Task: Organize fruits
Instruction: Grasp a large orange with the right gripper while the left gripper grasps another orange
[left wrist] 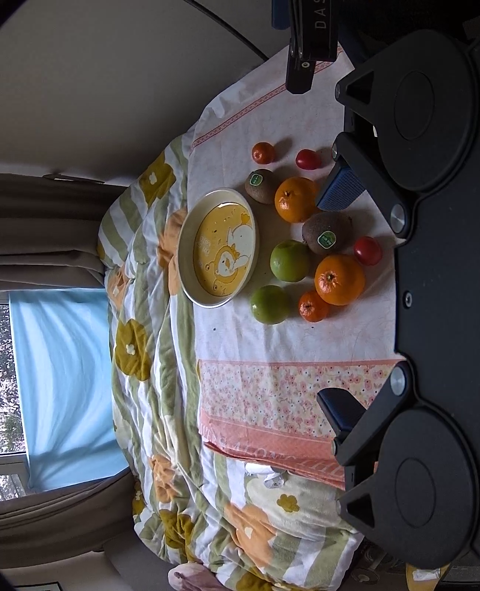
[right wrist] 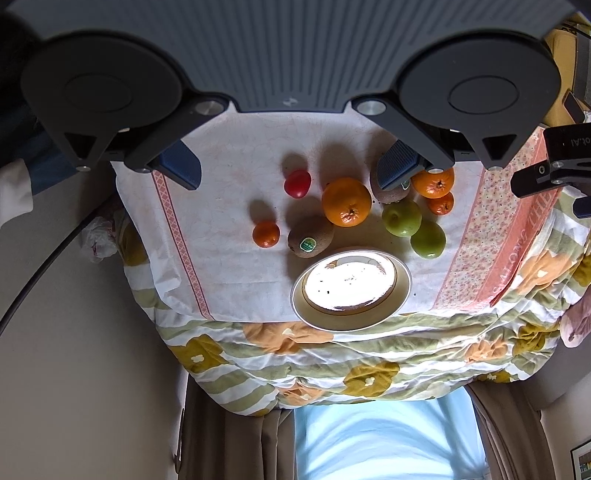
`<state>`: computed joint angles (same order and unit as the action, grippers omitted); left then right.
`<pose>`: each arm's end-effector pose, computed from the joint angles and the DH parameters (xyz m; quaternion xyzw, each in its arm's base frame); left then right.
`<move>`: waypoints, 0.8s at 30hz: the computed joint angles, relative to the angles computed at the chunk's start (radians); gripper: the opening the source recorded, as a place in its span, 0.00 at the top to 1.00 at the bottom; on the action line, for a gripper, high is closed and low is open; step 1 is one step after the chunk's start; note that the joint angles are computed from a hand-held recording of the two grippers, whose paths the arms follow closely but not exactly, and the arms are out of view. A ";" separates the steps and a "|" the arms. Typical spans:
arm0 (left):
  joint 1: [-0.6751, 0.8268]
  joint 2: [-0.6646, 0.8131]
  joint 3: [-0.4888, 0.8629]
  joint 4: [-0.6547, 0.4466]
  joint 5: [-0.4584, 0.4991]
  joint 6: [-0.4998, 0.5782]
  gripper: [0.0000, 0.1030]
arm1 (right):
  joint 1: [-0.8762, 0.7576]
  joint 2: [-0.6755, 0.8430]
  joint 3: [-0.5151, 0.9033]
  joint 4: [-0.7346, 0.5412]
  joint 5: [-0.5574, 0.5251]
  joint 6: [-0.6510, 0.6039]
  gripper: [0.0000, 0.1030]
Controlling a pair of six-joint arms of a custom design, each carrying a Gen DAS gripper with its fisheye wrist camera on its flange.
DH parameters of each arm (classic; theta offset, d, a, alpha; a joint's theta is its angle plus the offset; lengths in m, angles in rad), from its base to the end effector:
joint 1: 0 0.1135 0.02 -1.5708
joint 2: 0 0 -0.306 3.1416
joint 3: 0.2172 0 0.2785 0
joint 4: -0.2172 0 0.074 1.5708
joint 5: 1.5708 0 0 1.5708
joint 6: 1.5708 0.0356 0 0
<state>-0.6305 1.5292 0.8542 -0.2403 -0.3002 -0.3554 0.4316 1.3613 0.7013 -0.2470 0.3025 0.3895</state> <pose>0.2670 -0.1819 0.2105 0.0807 0.9339 -0.0259 0.3474 0.2538 0.1052 0.2084 0.0294 0.9355 -0.0021 0.3522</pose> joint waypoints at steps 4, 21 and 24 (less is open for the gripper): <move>0.027 0.078 -0.004 0.056 0.034 -0.023 0.00 | -0.043 0.073 -0.011 0.113 -0.071 -0.093 0.00; 0.053 0.463 0.178 0.099 0.054 -0.214 0.18 | -0.210 0.560 0.204 0.291 -0.439 -0.482 0.02; 0.050 0.501 0.210 0.083 0.052 -0.220 0.20 | -0.219 0.605 0.245 0.267 -0.465 -0.516 0.05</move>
<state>-0.5806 2.0299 1.0641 -0.1569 -0.2478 -0.5754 0.2126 1.9660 0.9466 0.0201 -0.1623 -0.1264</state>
